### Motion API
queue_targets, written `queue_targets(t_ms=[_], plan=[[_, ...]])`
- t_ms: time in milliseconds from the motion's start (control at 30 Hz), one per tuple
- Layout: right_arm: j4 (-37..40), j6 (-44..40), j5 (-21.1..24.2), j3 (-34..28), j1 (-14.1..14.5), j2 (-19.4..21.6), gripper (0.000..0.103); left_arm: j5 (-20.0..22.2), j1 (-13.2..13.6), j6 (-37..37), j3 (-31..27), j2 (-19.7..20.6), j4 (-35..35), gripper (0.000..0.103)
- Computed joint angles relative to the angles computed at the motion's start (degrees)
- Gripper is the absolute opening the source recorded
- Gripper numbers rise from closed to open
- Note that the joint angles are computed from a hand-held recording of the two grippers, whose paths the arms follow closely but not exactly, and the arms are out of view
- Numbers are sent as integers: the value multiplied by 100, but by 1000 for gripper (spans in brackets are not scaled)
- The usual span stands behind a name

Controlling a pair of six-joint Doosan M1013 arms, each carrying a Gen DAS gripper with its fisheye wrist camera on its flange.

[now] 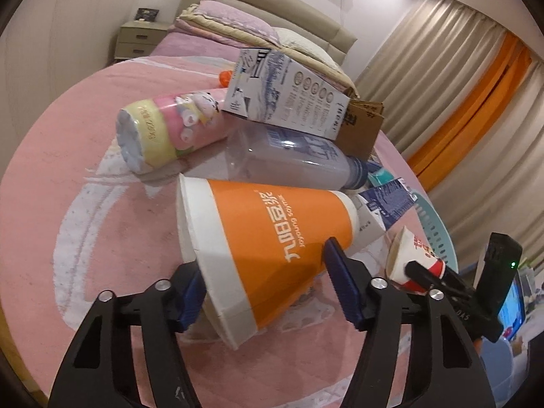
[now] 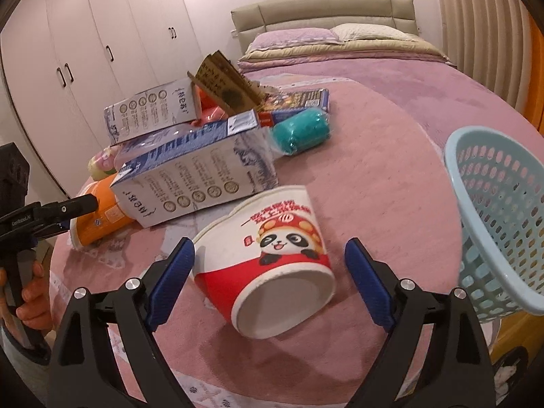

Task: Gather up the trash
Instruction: 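Grasp the orange-and-white cup with the left gripper while the right grasps the panda cup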

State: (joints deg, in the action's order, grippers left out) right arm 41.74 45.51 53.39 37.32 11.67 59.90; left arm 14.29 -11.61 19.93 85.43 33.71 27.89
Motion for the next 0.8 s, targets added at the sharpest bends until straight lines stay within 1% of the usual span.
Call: queue_targets(t_ms=[33,67,100,133,167,200,267,300,367,400,433,533,567,667,733,800], plan=[[76,-82,1,51,-6,-24,84,-8,-1,32,1,-4,-35,57],[135,-150,37,87,-14,-46,77,-5,-11,-56,21,-21,61,53],[119,-163,78,77,-12,-45,71,-22,-18,-119,49,-40,121,51],[127,-209,20,141,-7,-79,70,-72,-19,-153,88,-62,133,46],[183,-281,-36,210,-9,-114,67,-152,-21,-230,129,-84,192,39],[231,-325,-51,248,-14,-136,64,-198,-29,-436,153,-98,388,35],[302,-384,-117,344,-21,-200,61,-187,-77,-1188,210,-151,1153,23],[358,-448,-151,402,-27,-239,58,-160,-98,-1387,208,-163,1382,21],[444,-587,-240,524,-33,-322,55,-102,-162,-1990,226,-208,2063,11],[501,-669,-302,602,-37,-374,53,-20,-206,-2220,227,-237,2355,8],[559,-739,-336,657,-44,-412,52,88,-247,-2376,225,-262,2575,2],[841,-1000,-484,856,-80,-552,52,617,-418,-2761,164,-329,3203,1],[940,-1076,-531,910,-98,-596,52,693,-459,-2899,159,-358,3413,1],[1179,-1259,-699,1050,-148,-712,52,1118,-590,-2948,53,-392,3680,1],[1375,-1409,-926,1174,-193,-804,52,1209,-664,-3130,4,-414,4048,1],[1506,-1464,-1034,1193,-250,-837,52,1244,-723,-3054,-130,-390,4204,1]])
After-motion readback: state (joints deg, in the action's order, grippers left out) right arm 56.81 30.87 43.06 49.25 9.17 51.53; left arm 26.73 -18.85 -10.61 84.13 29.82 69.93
